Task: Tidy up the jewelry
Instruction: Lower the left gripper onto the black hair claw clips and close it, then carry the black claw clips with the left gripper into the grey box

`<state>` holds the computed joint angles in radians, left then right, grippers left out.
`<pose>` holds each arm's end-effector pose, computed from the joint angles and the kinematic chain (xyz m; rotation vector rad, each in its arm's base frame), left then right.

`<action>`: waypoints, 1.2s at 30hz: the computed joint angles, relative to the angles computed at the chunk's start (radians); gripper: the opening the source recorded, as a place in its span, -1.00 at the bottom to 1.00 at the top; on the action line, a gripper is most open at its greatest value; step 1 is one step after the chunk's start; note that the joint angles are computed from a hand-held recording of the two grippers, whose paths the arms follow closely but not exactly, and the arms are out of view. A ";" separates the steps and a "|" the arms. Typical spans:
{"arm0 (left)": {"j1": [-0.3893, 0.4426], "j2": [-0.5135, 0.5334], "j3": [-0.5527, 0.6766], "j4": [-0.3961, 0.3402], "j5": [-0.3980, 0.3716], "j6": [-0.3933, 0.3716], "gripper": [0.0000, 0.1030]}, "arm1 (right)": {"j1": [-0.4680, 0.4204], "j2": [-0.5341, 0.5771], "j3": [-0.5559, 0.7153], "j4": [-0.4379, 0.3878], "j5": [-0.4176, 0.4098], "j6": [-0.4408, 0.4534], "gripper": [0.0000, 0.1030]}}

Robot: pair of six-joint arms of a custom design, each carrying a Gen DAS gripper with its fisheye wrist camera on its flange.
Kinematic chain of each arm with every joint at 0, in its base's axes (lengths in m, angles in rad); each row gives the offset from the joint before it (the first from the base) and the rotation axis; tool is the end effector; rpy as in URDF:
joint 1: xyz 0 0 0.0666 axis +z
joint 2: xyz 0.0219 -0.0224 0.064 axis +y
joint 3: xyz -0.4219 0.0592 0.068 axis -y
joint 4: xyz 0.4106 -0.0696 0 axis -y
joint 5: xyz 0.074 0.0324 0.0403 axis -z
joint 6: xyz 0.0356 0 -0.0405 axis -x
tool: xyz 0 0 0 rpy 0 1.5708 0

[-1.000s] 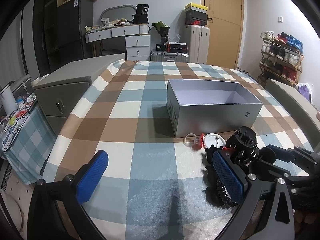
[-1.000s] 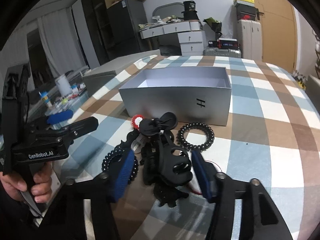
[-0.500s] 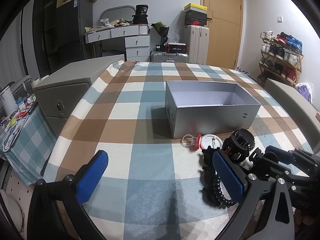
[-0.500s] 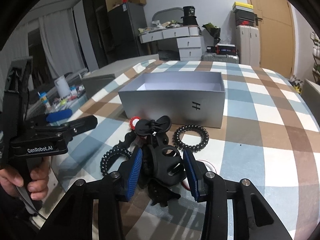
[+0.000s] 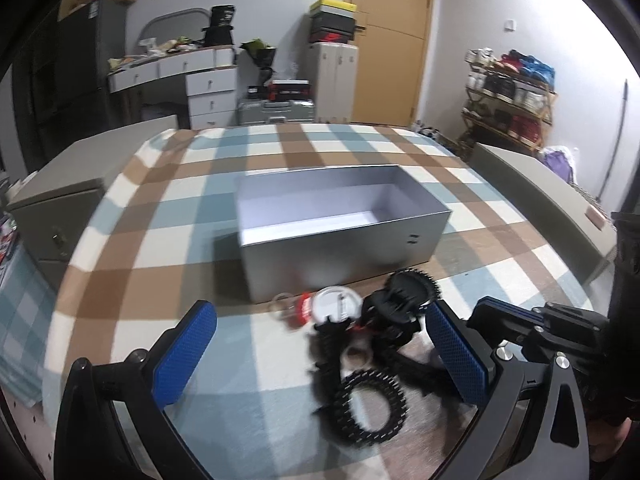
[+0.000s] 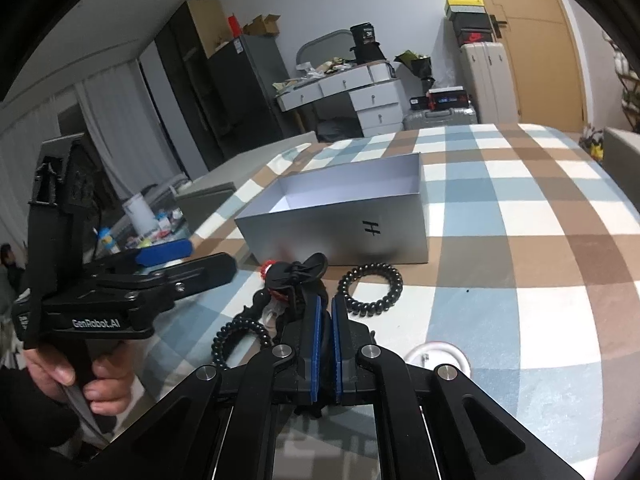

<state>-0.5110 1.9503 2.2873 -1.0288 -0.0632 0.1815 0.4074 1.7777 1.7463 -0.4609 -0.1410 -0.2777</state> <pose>0.6229 -0.3471 0.5630 0.3402 2.2526 -0.2957 0.6241 0.2743 0.4648 -0.2252 2.0947 0.5631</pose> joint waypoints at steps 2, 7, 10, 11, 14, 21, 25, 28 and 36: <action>0.000 0.018 0.028 -0.017 0.029 -0.015 0.98 | -0.010 -0.007 -0.010 0.036 -0.033 -0.022 -0.91; 0.000 0.088 0.143 -0.105 0.086 -0.061 0.98 | -0.018 -0.033 -0.032 0.109 -0.015 -0.022 -0.91; -0.002 0.121 0.201 -0.153 0.111 -0.060 0.98 | -0.030 -0.049 -0.046 0.136 0.001 -0.038 -0.91; -0.004 0.137 0.229 -0.175 0.115 -0.058 0.98 | -0.033 -0.057 -0.055 0.146 0.011 -0.042 -0.91; -0.009 0.164 0.277 -0.218 0.115 -0.061 0.82 | -0.041 -0.073 -0.074 0.157 0.025 -0.045 -0.91; -0.017 0.206 0.351 -0.296 0.097 -0.080 0.26 | -0.057 -0.091 -0.108 0.173 0.026 -0.063 -0.91; -0.016 0.209 0.358 -0.300 0.117 -0.091 -0.14 | -0.063 -0.092 -0.114 0.179 0.017 -0.069 -0.91; -0.026 0.199 0.344 -0.286 0.091 -0.120 -0.32 | -0.063 -0.094 -0.118 0.183 0.015 -0.068 -0.91; -0.018 0.209 0.362 -0.295 0.104 -0.118 -0.33 | -0.062 -0.094 -0.115 0.178 0.012 -0.065 -0.91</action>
<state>-0.5295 2.1588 2.6493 -1.3234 0.0405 0.0632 0.3452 1.6841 1.6314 -0.2828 -0.1287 -0.3429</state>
